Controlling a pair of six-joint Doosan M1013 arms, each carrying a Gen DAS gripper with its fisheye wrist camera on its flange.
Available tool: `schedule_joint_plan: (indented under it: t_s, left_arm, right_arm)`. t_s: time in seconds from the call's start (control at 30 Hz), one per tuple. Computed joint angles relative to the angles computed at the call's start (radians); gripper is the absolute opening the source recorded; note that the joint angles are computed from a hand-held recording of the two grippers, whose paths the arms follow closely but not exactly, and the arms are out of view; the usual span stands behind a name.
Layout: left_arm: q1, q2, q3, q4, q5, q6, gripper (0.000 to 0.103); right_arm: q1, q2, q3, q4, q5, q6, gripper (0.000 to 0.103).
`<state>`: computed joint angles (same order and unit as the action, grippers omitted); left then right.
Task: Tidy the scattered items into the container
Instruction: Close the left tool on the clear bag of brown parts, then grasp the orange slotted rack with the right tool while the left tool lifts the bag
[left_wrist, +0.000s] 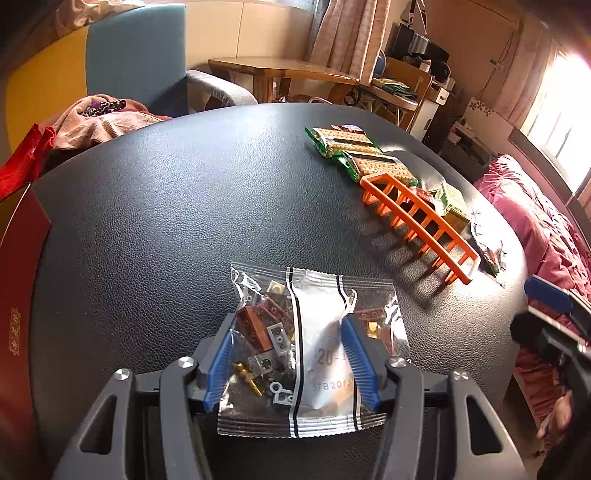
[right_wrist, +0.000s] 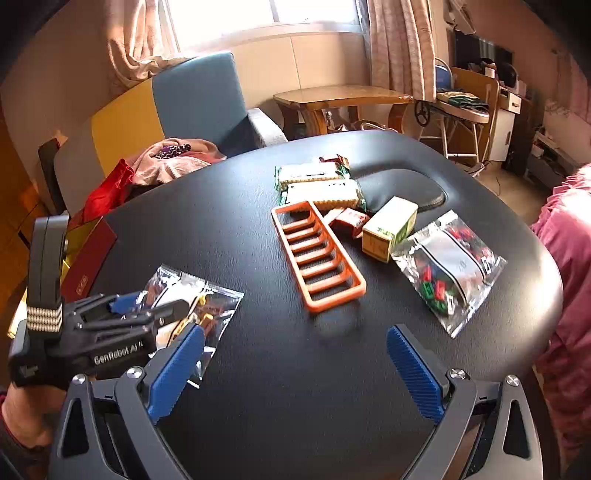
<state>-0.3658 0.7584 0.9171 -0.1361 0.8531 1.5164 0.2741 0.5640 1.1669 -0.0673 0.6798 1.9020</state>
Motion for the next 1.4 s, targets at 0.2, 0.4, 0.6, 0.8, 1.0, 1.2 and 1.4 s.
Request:
schedule_joint_plan:
  t_s: [0.2,0.4,0.6,0.8,1.0,1.2,1.4]
  left_arm:
    - [0.005,-0.026,0.046,-0.038,-0.032,0.015,0.030]
    - [0.010,-0.048,0.082,-0.066,-0.063,0.020,0.023]
    - [0.021,-0.078,0.130,-0.088,-0.092,0.009,0.021]
    - [0.032,-0.102,0.171,-0.085,-0.107,-0.008,0.021]
    - [0.037,-0.113,0.190,-0.082,-0.114,-0.024,0.021]
    - [0.037,-0.125,0.208,-0.072,-0.123,-0.044,0.021]
    - [0.034,-0.142,0.233,-0.040,-0.138,-0.073,0.021]
  right_arm:
    - [-0.010,0.025,-0.045,0.037,0.023,-0.071,0.100]
    - [-0.015,0.066,-0.112,0.063,0.070,-0.135,0.100]
    - [-0.019,0.135,-0.223,0.045,0.150,-0.160,0.098]
    - [-0.028,0.212,-0.348,0.036,0.263,-0.171,0.091]
    - [-0.035,0.256,-0.407,0.049,0.344,-0.183,0.082]
    - [-0.031,0.239,-0.368,0.030,0.318,-0.183,0.055]
    - [-0.019,0.207,-0.311,0.033,0.282,-0.211,0.050]
